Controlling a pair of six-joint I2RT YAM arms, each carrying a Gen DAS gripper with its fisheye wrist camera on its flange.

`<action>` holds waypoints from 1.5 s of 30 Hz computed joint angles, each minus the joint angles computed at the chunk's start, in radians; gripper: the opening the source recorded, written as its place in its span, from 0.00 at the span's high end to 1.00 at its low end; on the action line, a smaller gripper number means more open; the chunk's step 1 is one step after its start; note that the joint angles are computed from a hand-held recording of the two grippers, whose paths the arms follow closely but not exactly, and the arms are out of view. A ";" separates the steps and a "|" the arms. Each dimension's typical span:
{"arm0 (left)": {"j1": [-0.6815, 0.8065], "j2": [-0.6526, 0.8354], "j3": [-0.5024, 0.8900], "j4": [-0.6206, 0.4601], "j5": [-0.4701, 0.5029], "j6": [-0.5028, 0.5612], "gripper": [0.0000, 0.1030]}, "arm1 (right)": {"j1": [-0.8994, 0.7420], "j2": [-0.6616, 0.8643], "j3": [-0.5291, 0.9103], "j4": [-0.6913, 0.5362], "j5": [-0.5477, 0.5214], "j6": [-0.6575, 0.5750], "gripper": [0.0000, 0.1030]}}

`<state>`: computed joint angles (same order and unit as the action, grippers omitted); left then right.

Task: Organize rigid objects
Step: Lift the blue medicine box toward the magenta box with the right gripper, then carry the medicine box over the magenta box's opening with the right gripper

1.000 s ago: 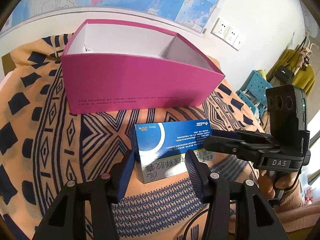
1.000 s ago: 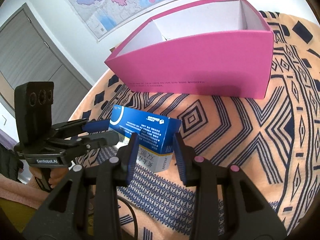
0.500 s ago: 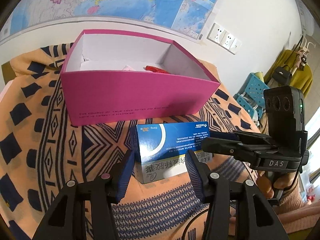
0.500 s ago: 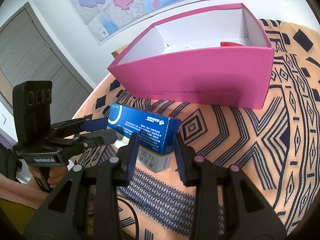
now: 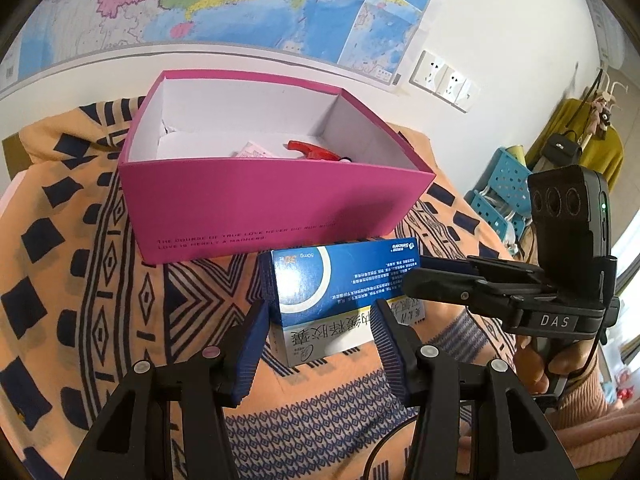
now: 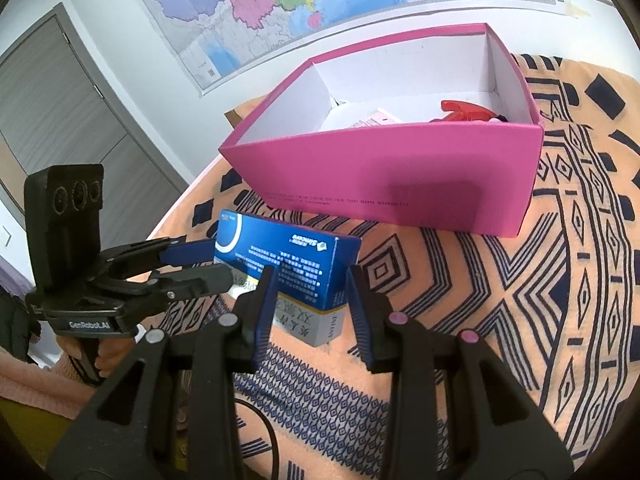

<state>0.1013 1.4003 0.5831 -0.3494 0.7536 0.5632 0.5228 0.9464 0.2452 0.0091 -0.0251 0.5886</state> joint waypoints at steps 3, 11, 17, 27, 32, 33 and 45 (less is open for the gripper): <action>0.000 -0.005 -0.001 0.002 0.001 -0.001 0.49 | 0.001 0.003 0.006 0.000 0.004 -0.003 0.63; -0.007 -0.020 0.006 0.004 0.008 -0.015 0.49 | -0.002 -0.010 0.023 -0.017 0.018 -0.021 0.63; -0.010 -0.027 0.011 0.012 0.010 -0.025 0.49 | -0.010 -0.026 0.033 -0.035 0.022 -0.037 0.63; -0.021 -0.043 0.025 0.017 0.013 -0.040 0.49 | -0.012 -0.038 0.054 -0.054 0.039 -0.061 0.63; -0.032 -0.051 0.033 0.018 0.015 -0.048 0.49 | -0.028 -0.054 0.065 -0.071 0.038 -0.080 0.63; -0.034 -0.053 0.034 0.019 0.015 -0.050 0.49 | -0.030 -0.055 0.067 -0.074 0.039 -0.082 0.63; -0.052 -0.058 0.046 0.039 0.009 -0.075 0.49 | -0.025 -0.086 0.071 -0.097 0.057 -0.088 0.63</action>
<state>0.0492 1.3424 0.6288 -0.3100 0.7628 0.4884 0.4980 0.8601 0.3166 -0.0884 0.0322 0.5003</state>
